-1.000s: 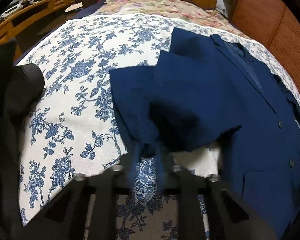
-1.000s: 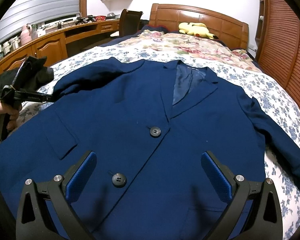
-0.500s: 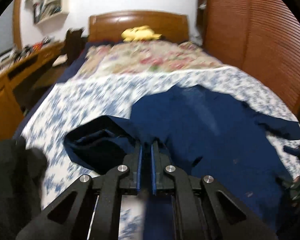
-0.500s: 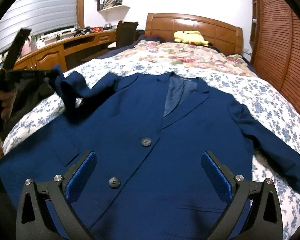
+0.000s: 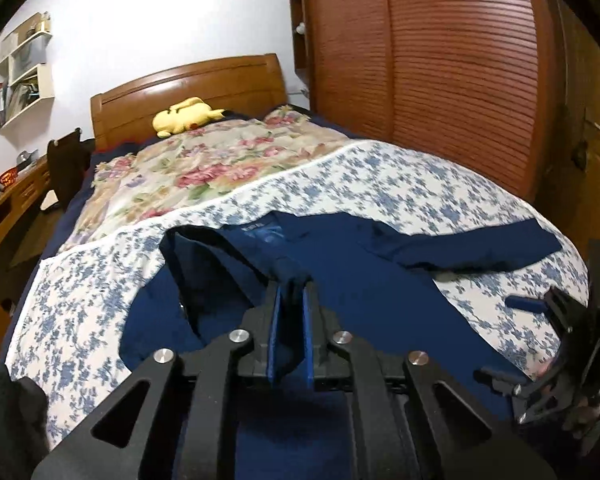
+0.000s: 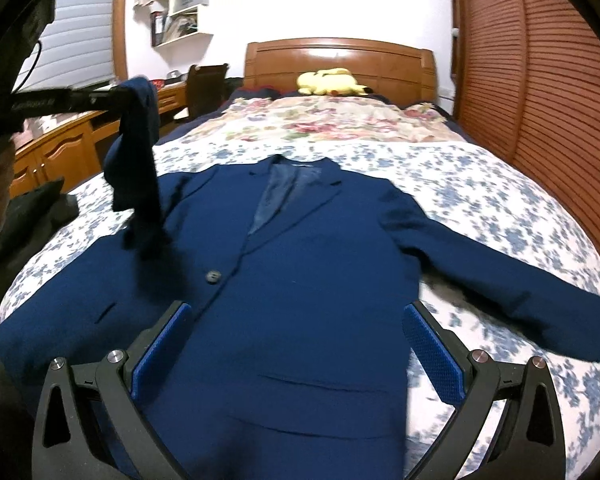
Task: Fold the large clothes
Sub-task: 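Open the left tool to release the sleeve onto the jacket front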
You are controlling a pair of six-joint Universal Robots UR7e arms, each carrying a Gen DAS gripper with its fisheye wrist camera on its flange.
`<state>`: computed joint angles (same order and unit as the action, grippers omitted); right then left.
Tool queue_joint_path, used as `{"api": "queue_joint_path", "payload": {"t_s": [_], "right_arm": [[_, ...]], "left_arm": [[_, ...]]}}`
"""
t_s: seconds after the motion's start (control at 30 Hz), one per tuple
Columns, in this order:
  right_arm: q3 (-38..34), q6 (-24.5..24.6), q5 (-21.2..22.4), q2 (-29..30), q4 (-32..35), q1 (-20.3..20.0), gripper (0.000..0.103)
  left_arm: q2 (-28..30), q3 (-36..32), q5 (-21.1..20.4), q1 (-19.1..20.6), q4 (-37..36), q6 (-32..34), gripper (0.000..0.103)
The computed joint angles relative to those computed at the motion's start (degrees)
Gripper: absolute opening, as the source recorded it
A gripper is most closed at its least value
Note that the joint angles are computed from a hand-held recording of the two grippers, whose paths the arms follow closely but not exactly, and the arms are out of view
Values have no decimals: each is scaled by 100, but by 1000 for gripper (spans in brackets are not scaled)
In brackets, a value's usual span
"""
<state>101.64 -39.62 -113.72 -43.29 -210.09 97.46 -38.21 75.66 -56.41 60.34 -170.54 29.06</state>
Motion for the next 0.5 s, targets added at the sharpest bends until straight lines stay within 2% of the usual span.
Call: {"api": "queue_joint_path", "payload": {"t_s": [0.23, 0.3, 0.5], "right_arm": [[-22, 317, -56, -9, 5, 41, 103], [-74, 307, -90, 30, 62, 66, 103], [-434, 230, -192, 287, 394, 151, 103]], "left_arm": [[-236, 521, -219, -15, -172, -108, 36], [-370, 727, -344, 27, -151, -222, 37], [-682, 1365, -261, 173, -515, -313, 42]]}}
